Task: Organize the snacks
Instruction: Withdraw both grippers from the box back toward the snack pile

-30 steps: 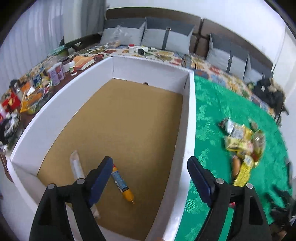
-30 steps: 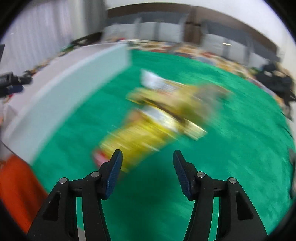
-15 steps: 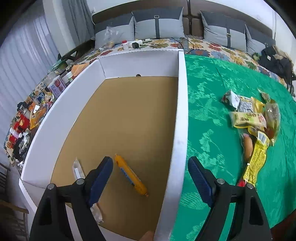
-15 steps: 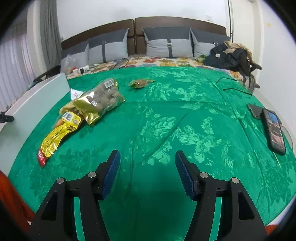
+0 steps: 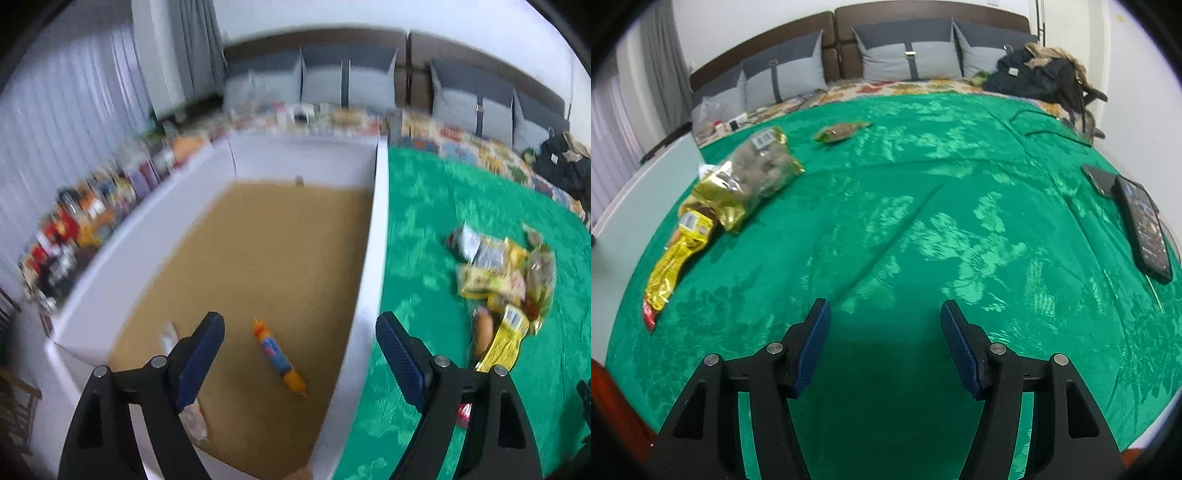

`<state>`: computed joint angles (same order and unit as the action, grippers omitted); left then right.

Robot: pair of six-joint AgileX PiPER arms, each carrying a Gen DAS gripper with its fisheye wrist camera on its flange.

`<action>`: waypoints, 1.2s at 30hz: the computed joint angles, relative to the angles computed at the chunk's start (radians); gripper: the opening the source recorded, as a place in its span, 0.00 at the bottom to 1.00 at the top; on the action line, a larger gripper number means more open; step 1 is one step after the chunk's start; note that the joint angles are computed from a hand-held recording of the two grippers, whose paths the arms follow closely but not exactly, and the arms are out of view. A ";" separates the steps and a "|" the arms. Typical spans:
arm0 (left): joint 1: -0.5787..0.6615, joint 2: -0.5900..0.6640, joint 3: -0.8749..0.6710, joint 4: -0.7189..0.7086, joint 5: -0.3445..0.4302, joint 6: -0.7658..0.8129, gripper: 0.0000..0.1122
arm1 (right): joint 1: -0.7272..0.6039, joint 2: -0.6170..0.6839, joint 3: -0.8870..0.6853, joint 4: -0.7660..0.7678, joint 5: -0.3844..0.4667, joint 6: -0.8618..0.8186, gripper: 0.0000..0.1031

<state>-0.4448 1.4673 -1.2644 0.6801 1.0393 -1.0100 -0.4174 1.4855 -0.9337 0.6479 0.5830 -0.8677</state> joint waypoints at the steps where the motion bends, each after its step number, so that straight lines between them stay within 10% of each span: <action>1: -0.035 -0.011 -0.003 0.035 0.009 -0.024 0.76 | -0.001 0.002 -0.001 -0.009 0.002 0.006 0.63; 6: -0.175 -0.034 -0.050 0.063 -0.021 -0.032 0.91 | 0.018 0.008 -0.004 -0.061 -0.005 0.047 0.64; 16: -0.266 0.085 -0.049 -0.233 -0.183 0.092 0.91 | 0.055 -0.011 0.029 -0.136 -0.050 0.075 0.70; 36: -0.262 0.191 0.039 -0.323 -0.307 0.162 0.91 | 0.074 -0.022 0.074 -0.066 -0.113 0.015 0.82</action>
<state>-0.7071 1.6583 -1.2257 0.3567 0.7325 -0.8476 -0.3438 1.4634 -0.8600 0.5817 0.4700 -0.8527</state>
